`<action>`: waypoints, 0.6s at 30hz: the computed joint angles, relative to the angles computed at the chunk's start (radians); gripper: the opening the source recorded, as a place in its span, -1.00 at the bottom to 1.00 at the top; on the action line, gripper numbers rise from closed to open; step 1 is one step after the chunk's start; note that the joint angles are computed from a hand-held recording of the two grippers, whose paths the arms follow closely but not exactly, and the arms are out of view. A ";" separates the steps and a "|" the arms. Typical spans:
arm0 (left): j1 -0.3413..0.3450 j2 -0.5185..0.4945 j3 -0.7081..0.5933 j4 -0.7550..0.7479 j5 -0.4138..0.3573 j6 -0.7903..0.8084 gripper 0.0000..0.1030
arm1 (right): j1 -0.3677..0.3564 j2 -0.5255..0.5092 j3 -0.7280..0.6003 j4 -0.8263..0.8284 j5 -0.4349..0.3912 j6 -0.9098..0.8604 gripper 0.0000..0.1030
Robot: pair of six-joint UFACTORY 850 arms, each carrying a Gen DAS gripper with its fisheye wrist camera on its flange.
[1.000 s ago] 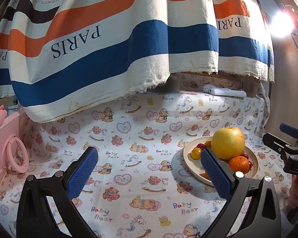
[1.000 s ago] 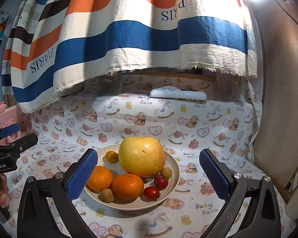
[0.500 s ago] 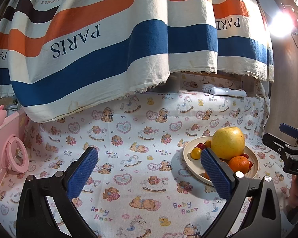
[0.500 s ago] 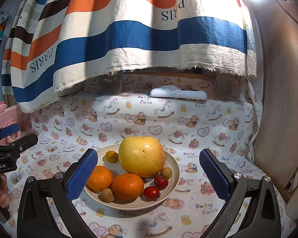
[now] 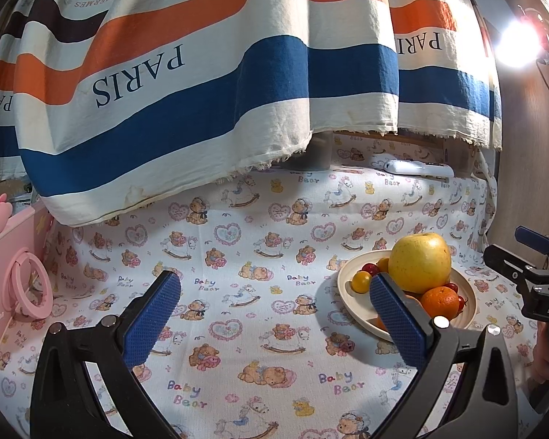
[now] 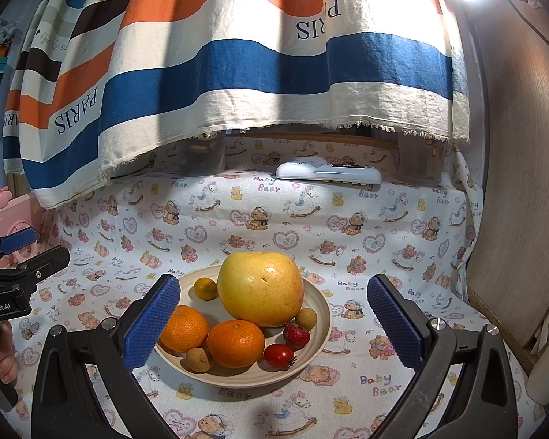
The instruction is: Organize fruits
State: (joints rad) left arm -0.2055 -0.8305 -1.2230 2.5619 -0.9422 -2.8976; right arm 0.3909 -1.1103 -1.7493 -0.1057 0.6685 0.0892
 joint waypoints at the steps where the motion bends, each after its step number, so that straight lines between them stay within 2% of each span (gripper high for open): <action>1: 0.000 0.000 0.000 -0.001 -0.001 0.000 0.99 | 0.000 0.000 -0.001 -0.001 -0.001 0.000 0.99; 18: -0.001 -0.001 0.003 0.002 -0.007 -0.002 0.99 | -0.001 0.000 0.000 -0.002 -0.001 0.000 0.99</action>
